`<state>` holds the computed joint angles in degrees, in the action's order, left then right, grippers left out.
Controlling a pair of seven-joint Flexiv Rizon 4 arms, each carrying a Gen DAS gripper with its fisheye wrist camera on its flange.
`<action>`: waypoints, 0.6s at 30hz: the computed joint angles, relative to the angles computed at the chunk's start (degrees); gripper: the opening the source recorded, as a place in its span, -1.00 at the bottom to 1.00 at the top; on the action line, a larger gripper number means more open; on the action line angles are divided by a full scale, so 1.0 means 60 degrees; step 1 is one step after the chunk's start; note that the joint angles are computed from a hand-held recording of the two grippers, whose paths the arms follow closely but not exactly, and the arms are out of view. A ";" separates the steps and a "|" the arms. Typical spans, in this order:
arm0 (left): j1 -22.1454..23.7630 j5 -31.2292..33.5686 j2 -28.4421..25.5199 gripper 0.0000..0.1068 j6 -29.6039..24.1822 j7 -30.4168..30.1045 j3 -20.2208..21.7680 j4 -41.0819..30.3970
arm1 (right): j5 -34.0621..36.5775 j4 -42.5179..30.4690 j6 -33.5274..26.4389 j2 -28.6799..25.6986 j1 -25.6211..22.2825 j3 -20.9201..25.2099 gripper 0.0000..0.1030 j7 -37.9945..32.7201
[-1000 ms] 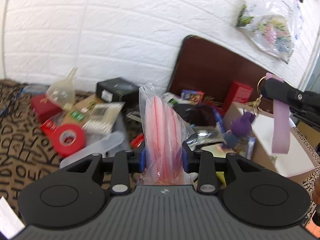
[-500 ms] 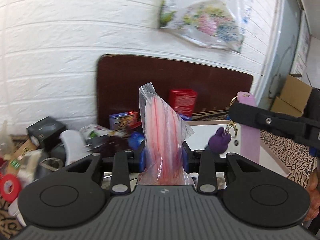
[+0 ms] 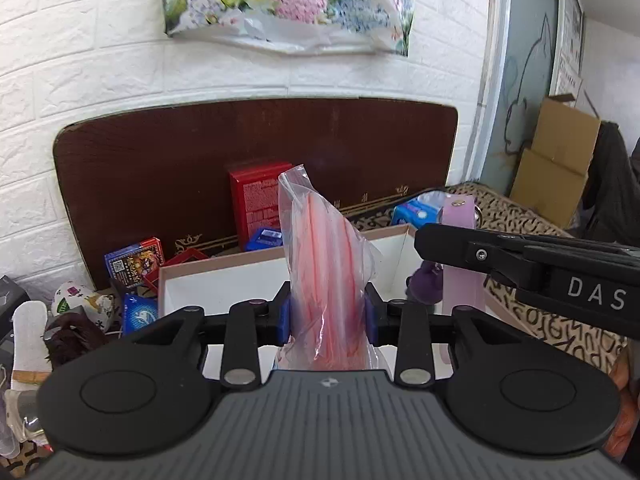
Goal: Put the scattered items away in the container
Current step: 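Carry the pink zip bag and keychain with both tools over the white box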
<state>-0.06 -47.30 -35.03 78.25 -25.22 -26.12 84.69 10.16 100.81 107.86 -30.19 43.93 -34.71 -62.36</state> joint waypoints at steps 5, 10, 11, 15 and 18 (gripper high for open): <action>-0.0625 0.0978 -0.0396 -0.36 -0.0001 -0.1129 0.0950 -0.0414 | -0.0141 0.0098 -0.0489 -0.0310 0.0039 -0.0431 -0.88 0.0281; -0.0976 0.2063 -0.0475 -0.35 0.0130 -0.2484 0.1747 -0.0484 | -0.0646 0.0117 -0.0659 -0.0465 -0.0521 0.0112 -0.88 0.0759; -0.0956 0.2215 -0.0472 -0.35 0.0410 -0.2558 0.1721 -0.0400 | -0.0753 0.0129 -0.0716 -0.0485 -0.0561 0.0164 -0.88 0.0830; -0.0676 0.2785 -0.0391 -0.35 0.1344 -0.2549 0.1315 -0.0033 | -0.1045 0.0219 -0.0823 -0.0651 -0.0319 -0.0131 -0.87 0.1114; -0.0704 0.3232 -0.0394 -0.35 0.1179 -0.2941 0.1497 -0.0114 | -0.1267 0.0283 -0.0949 -0.0737 -0.0096 -0.0373 -0.87 0.1225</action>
